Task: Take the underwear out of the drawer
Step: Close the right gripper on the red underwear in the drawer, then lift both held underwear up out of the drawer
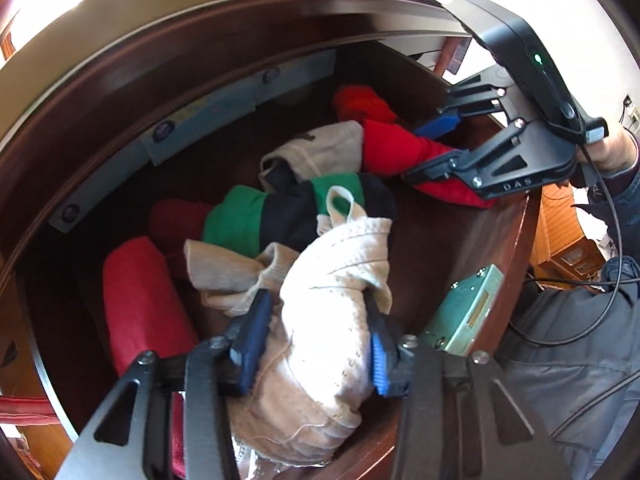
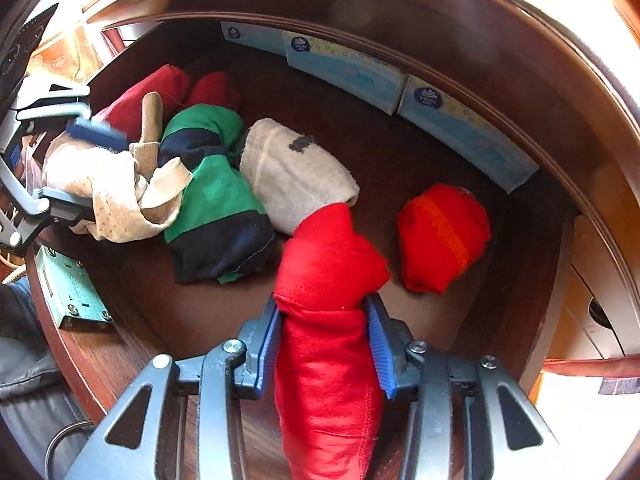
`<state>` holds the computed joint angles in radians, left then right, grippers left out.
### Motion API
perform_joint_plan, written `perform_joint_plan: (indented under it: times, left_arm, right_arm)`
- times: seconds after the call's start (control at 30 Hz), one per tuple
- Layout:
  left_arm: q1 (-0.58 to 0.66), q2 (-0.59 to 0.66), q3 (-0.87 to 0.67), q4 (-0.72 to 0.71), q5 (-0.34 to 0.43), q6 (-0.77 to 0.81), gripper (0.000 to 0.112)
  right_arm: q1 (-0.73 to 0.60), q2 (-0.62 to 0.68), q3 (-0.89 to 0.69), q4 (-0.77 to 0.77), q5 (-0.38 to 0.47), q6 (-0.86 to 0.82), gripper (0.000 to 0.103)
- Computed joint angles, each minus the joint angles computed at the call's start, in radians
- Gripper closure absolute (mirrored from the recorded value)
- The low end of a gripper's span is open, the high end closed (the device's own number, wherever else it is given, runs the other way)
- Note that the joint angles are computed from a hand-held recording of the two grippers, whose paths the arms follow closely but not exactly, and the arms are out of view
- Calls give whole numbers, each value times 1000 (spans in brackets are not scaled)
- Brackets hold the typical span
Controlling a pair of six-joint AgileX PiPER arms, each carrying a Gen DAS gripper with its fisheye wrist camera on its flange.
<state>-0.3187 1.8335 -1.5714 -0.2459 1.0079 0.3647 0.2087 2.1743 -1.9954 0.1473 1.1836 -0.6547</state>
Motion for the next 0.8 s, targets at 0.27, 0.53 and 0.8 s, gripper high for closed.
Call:
perform_joint_plan:
  times: [0.27, 0.53, 0.8]
  left_arm:
    - [9, -58, 101, -55, -108, -2, 87]
    - [41, -155, 238, -139, -252, 5, 91]
    - [77, -223, 342, -258, -369, 27, 92]
  right_arm:
    - [-43, -61, 81, 71, -62, -30, 67]
    - [-75, -141, 185, 148, -143, -87, 68]
    - [-117, -254, 329, 237, -235, -167, 68]
